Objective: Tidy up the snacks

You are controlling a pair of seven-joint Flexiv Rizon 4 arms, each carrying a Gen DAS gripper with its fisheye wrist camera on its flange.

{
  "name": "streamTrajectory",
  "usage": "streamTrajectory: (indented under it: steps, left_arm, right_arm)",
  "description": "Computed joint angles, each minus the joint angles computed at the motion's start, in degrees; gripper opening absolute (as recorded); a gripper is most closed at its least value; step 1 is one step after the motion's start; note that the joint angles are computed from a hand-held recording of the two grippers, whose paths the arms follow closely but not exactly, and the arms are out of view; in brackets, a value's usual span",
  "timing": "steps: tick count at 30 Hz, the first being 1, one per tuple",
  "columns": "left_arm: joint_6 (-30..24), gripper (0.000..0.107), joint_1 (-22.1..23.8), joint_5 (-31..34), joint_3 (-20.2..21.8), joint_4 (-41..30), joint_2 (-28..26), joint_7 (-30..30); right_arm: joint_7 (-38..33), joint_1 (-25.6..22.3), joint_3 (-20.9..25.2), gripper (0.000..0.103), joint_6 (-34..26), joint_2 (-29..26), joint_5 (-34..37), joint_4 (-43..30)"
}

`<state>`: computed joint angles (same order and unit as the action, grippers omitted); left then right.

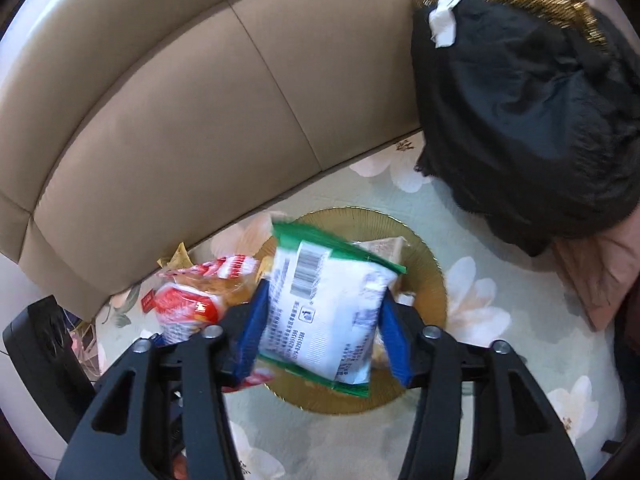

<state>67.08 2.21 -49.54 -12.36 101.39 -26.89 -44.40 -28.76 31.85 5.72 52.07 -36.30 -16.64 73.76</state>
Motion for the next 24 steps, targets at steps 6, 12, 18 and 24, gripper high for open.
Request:
streamTrajectory:
  steps: [6, 12, 18, 24]
  left_arm:
    - [-0.1, 0.071, 2.6, -0.4, 1.2, 2.5, 1.8, 3.1]
    - [-2.2, 0.072, 5.7, -3.6, 4.8, 8.3, 7.9, 8.5]
    - [-2.3, 0.082, 7.1, -10.0, 9.9, 15.1, 15.6, 16.8]
    - [-3.1, 0.082, 8.3, -17.9, 14.0, 20.2, 17.1, 21.4]
  right_arm:
    - [-1.7, -1.3, 0.9, 0.075, 4.7, -0.9, 2.1, 1.9]
    - [-0.4, -1.0, 3.2, 0.075, 7.7, 0.7, 5.1, 5.8]
    - [-2.5, 2.8, 4.7, 0.076, 7.4, 0.6, 4.5, 2.5]
    - [-2.3, 11.7, 1.0, 0.085, 9.6, -1.2, -3.5, 3.3]
